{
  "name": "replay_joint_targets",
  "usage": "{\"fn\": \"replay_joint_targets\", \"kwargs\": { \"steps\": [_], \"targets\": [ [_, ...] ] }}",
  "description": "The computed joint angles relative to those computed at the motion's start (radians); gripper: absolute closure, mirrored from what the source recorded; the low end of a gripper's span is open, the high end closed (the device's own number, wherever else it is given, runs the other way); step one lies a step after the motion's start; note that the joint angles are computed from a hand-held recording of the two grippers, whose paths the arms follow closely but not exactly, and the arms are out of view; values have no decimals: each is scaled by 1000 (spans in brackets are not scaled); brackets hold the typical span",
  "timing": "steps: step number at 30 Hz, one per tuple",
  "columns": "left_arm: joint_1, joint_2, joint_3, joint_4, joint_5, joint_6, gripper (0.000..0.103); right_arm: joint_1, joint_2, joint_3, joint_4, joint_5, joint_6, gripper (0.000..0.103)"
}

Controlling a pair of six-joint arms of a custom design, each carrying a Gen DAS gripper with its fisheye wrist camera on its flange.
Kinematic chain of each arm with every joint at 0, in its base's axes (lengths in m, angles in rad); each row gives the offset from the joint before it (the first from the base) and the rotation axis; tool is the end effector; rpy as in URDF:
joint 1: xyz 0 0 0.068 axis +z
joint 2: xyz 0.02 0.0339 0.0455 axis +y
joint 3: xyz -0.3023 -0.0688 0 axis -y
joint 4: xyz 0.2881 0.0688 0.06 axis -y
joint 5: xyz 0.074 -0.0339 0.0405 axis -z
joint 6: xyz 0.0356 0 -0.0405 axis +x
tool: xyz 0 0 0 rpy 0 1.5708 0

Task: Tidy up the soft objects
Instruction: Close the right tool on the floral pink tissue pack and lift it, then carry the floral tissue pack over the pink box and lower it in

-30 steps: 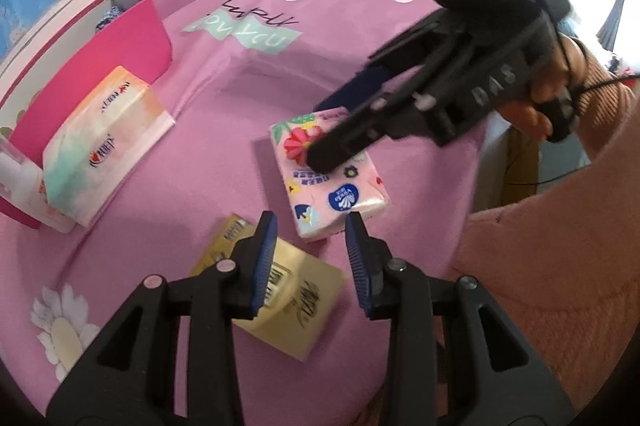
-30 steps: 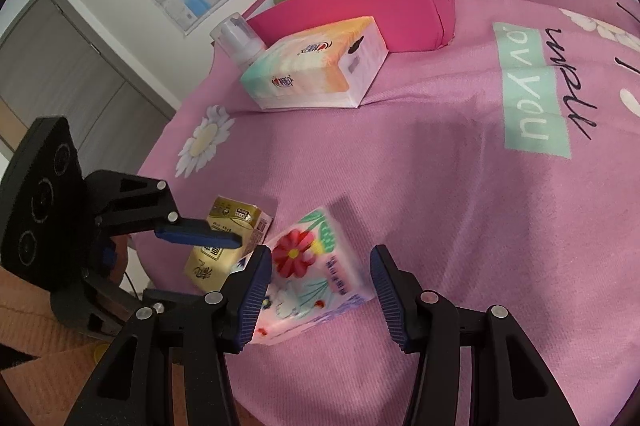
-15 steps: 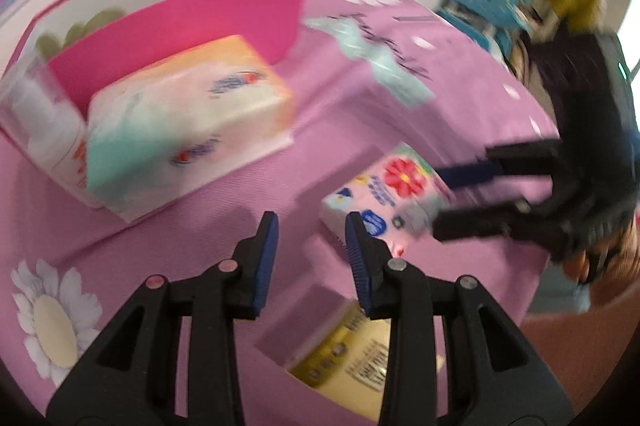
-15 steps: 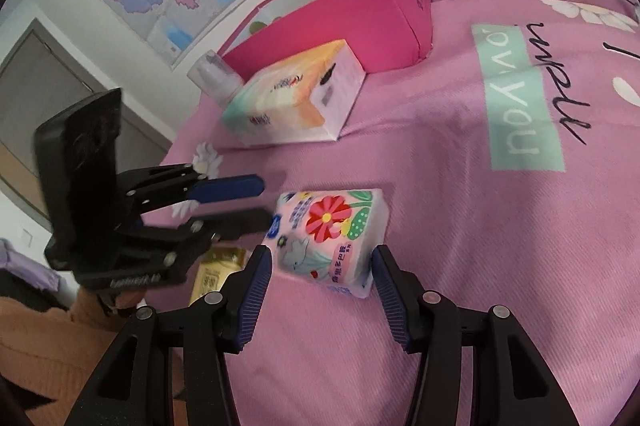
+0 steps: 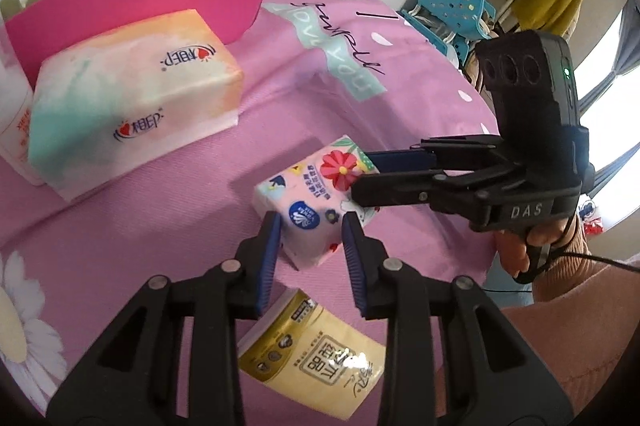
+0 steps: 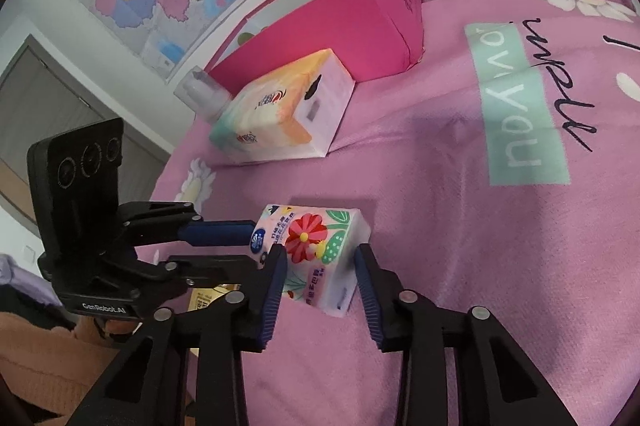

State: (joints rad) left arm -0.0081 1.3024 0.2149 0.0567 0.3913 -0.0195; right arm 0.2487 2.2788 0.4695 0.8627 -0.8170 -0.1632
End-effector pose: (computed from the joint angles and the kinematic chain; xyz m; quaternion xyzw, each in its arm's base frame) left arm 0.1817 -0.0150 0.0861 0.0465 0.9457 -0.1910 0.2590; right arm 0.2498 0.0902 -0.0308 -0.2980 0.8300 0.3897 0.2654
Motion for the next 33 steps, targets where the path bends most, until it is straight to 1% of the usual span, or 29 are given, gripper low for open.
{"fn": "replay_joint_targets", "kwargs": {
  "steps": [3,6,12,22,27,33],
  "targets": [
    [39,-13,8,-22,50,12,69,3,-8,-10,17,10,6,68],
    [58,-52,9,-47,64,21,69,6,-25,-24,33,13,12,70],
    [90,-138,10,-91,82,31,69,10,-78,-56,67,11,27,70],
    [159,-272,29,-179,99,61,69,35,-179,-77,66,12,47,70],
    [185,-295,48,-187,99,61,69,56,-228,-76,62,27,58,70],
    [189,-302,66,-171,79,44,69,75,-276,-69,50,41,74,70]
  ]
}}
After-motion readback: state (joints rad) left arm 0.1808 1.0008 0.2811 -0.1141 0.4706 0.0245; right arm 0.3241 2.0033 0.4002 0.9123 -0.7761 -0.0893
